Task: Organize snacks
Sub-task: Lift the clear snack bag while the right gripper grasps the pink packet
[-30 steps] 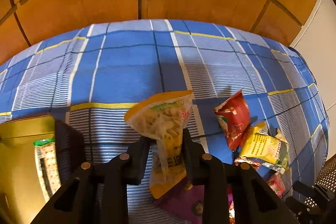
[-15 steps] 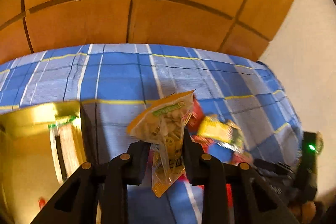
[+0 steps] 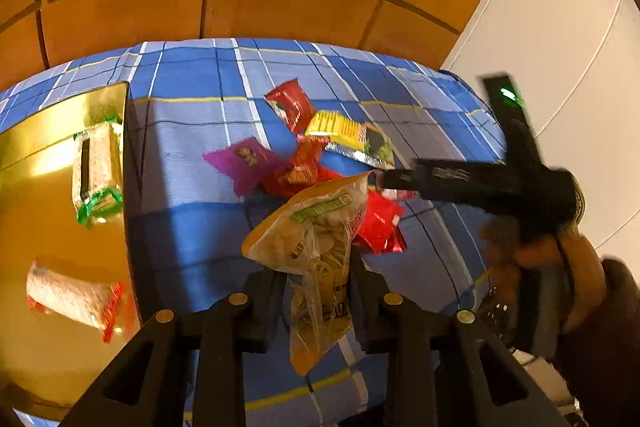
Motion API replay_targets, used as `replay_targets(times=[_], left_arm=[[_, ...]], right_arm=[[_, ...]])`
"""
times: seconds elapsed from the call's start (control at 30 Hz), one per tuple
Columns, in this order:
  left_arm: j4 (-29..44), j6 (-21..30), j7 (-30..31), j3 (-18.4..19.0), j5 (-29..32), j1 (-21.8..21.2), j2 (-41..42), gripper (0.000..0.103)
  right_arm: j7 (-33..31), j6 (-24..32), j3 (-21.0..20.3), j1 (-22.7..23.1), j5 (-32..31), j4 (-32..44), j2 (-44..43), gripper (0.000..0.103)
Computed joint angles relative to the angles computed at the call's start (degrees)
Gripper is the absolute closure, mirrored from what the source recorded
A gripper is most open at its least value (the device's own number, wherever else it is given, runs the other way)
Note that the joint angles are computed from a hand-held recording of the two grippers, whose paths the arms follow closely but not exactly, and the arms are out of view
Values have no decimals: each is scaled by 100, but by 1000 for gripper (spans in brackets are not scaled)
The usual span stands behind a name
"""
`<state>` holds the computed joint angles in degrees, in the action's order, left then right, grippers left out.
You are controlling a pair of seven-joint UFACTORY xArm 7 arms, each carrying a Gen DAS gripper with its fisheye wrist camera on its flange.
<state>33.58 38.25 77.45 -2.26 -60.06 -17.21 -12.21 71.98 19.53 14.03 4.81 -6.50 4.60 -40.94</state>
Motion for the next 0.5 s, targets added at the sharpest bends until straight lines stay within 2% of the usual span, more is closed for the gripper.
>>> replay_targets(times=[0.1, 0.13, 0.17, 0.2, 0.23, 0.37, 0.5], left_arm=[[-77, -16, 4, 4, 25, 12, -16, 74], [-102, -54, 13, 0, 9, 9, -15, 74], [-112, -77, 29, -2, 1, 4, -7, 74], [-122, -126, 27, -10, 9, 5, 1, 74], [-128, -176, 16, -21, 15, 1, 11, 74], [-126, -348, -14, -74, 6, -56, 82, 74], [-170, -681, 51, -168, -128, -179, 114, 74]], right_arm=[[-279, -270, -27, -191, -180, 454, 959, 37], [-309, -294, 63, -323, -312, 601, 1274, 48], [-193, -78, 357, -563, -584, 777, 1420, 61], [-35, 249, 655, -746, -936, 955, 1482, 66], [-9, 442, 713, -702, -1116, 1035, 1513, 66], [-24, 785, 511, -262, -1352, 869, 1219, 67], [-14, 679, 294, 19, -1274, 401, 651, 67]])
